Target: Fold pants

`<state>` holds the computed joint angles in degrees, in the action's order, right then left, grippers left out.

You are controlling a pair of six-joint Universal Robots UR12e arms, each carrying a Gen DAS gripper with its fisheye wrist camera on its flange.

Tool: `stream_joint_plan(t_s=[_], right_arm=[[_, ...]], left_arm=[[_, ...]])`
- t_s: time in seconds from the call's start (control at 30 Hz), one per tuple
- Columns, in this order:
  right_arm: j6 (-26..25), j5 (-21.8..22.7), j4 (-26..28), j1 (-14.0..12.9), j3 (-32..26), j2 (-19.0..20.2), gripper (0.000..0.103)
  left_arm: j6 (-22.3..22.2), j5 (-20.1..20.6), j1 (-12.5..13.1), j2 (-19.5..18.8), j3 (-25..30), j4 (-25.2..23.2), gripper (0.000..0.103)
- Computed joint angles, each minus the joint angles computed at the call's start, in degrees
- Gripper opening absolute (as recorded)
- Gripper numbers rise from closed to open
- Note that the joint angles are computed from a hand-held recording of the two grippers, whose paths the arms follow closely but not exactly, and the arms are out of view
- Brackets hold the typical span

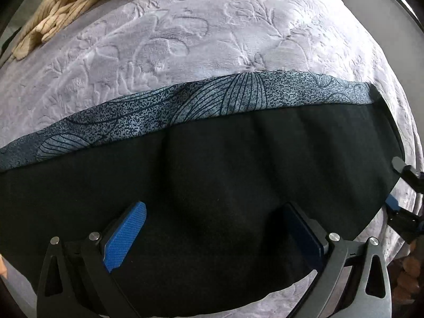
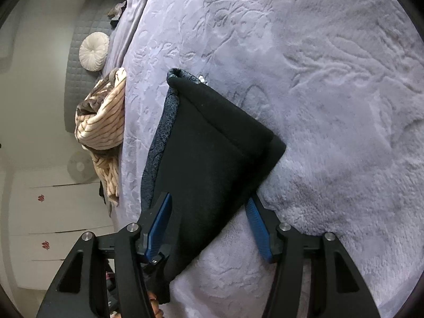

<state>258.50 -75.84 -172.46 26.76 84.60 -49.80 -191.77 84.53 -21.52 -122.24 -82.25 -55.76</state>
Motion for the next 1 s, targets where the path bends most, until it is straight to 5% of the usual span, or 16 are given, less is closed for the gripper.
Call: stream_joint_plan(t_s=[0.67,0.83,1.0], right_arm=[[0.3,-0.6,-4.2,-0.1,-3.9,1.8,0.069],[-5.2,-0.8,4.4,0.1,-4.8,1.7,0.068],[-7.5,-2.5,4.0,0.7,-6.0,2.8,0.062]], left_arm=[[-0.6,0.5,-0.6,-0.4,0.6,0.5,0.103],[-0.2,0.5,-0.6,-0.3,0.5,0.4,0.103],[0.4,0.4,-0.5,-0.7,0.8,0.3,0.103]])
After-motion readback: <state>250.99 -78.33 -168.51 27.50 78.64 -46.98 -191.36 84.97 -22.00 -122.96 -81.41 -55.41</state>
